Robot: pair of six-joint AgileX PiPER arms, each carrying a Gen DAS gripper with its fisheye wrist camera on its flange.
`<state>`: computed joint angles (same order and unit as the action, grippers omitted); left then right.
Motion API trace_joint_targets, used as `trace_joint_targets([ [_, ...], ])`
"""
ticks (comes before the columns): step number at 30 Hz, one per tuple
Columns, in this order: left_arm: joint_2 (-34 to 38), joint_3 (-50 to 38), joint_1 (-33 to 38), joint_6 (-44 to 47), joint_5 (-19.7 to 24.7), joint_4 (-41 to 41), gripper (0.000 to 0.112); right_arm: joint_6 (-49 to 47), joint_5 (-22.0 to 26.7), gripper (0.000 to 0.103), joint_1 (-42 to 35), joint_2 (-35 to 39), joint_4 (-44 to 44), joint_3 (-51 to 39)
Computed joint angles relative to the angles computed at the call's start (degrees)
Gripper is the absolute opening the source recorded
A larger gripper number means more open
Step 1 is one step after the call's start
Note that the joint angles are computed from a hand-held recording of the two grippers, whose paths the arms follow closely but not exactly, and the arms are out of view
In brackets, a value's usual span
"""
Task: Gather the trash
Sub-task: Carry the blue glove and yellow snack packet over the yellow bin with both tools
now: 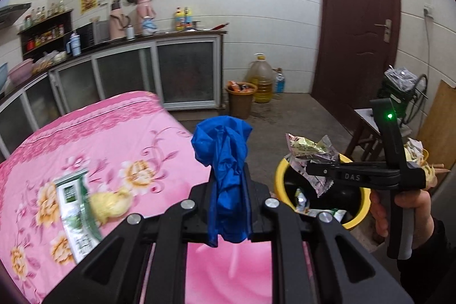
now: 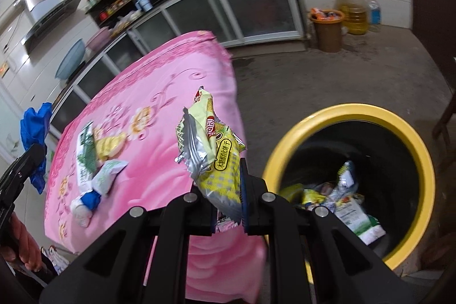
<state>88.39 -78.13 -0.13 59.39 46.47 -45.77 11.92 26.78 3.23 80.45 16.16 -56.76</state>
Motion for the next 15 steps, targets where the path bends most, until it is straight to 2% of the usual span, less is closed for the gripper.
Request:
trace_joint_targets([
  [9,2.75,-1.27,-9.0,-3.24,-3.23,1.75,0.014,5.77,-1.48,0.013,-6.81,-3.56,-7.13,5.12],
  [15,5.68,-2.78,-13.38,-4.72,-4.74,2.12,0.014,2.7,-2.46,0.013,-11.08,-3.7,-4.69,7.45],
])
